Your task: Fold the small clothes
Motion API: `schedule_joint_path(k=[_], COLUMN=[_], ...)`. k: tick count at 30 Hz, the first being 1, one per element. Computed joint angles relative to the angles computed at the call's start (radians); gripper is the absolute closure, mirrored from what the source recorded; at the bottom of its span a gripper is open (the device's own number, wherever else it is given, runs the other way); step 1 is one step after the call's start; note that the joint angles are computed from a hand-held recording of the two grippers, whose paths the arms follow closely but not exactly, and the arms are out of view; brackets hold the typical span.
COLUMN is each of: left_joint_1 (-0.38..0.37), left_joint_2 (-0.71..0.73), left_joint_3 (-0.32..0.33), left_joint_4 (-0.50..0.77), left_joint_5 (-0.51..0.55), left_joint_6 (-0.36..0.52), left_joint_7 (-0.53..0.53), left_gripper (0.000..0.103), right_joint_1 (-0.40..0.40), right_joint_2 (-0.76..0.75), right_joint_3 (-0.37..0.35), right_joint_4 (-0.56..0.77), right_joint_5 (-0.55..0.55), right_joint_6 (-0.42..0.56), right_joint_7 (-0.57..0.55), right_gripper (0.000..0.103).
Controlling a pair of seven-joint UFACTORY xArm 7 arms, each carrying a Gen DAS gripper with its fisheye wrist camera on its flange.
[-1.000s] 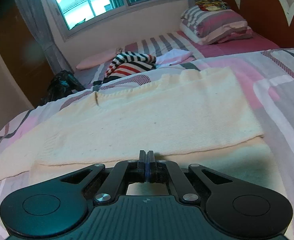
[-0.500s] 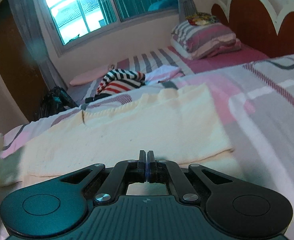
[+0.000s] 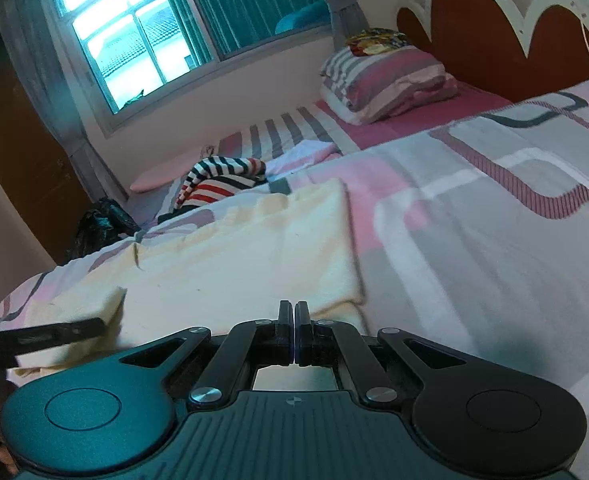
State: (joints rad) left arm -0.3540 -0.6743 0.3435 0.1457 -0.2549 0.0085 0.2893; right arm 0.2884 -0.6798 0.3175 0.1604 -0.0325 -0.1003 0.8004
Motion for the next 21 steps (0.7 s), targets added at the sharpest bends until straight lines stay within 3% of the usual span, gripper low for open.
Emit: schedule_joint_path(k=[2, 5, 8, 9, 10, 11, 13, 15, 17, 21], left_joint_1=[0.009, -0.013, -0.107, -0.134, -0.140, -0.137, -0.086, 0.000, 0.147, 0.434], left_joint_2=[0.015, -0.027, -0.121, -0.151, -0.169, -0.171, -0.194, -0.259, -0.328, -0.490], left_joint_3=[-0.045, -0.056, 0.045, 0.083, 0.090, 0.082, 0.050, 0.028, -0.039, -0.055], left_joint_4=[-0.007, -0.045, -0.090, -0.100, -0.111, -0.117, -0.131, -0.150, -0.169, -0.217], left_joint_5=[0.015, 0.053, 0.066, 0.061, 0.052, 0.044, 0.032, 0.020, 0.018, 0.043], left_joint_6=[-0.002, -0.018, -0.020, -0.008, -0.008, -0.014, 0.005, 0.052, 0.111, 0.213], left_joint_7=[-0.005, 0.029, 0.099, 0.121, 0.129, 0.127, 0.110, 0.098, 0.063, 0.100], left_gripper=[0.071, 0.045, 0.042, 0.042, 0.042, 0.042, 0.042, 0.042, 0.043, 0.041], right_joint_1=[0.031, 0.040, 0.044, 0.048, 0.044, 0.038, 0.061, 0.147, 0.205, 0.271], right_joint_2=[-0.019, -0.031, 0.004, 0.018, 0.027, 0.036, 0.066, 0.115, 0.164, 0.306], right_joint_3=[-0.037, -0.045, -0.050, -0.049, -0.040, -0.027, -0.044, -0.129, -0.173, -0.203], right_joint_4=[-0.017, -0.026, -0.011, -0.004, 0.000, 0.007, 0.025, 0.044, 0.065, 0.137], right_joint_5=[0.002, 0.008, 0.014, 0.018, 0.020, 0.021, 0.012, -0.007, -0.022, -0.044], right_joint_6=[0.004, 0.009, -0.019, -0.029, -0.042, -0.054, -0.079, -0.113, -0.152, -0.223], right_joint_7=[-0.009, -0.008, -0.002, 0.002, 0.005, 0.007, -0.010, -0.047, -0.078, -0.096], right_gripper=[0.103, 0.103, 0.098, 0.089, 0.075, 0.069, 0.066, 0.066, 0.066, 0.071])
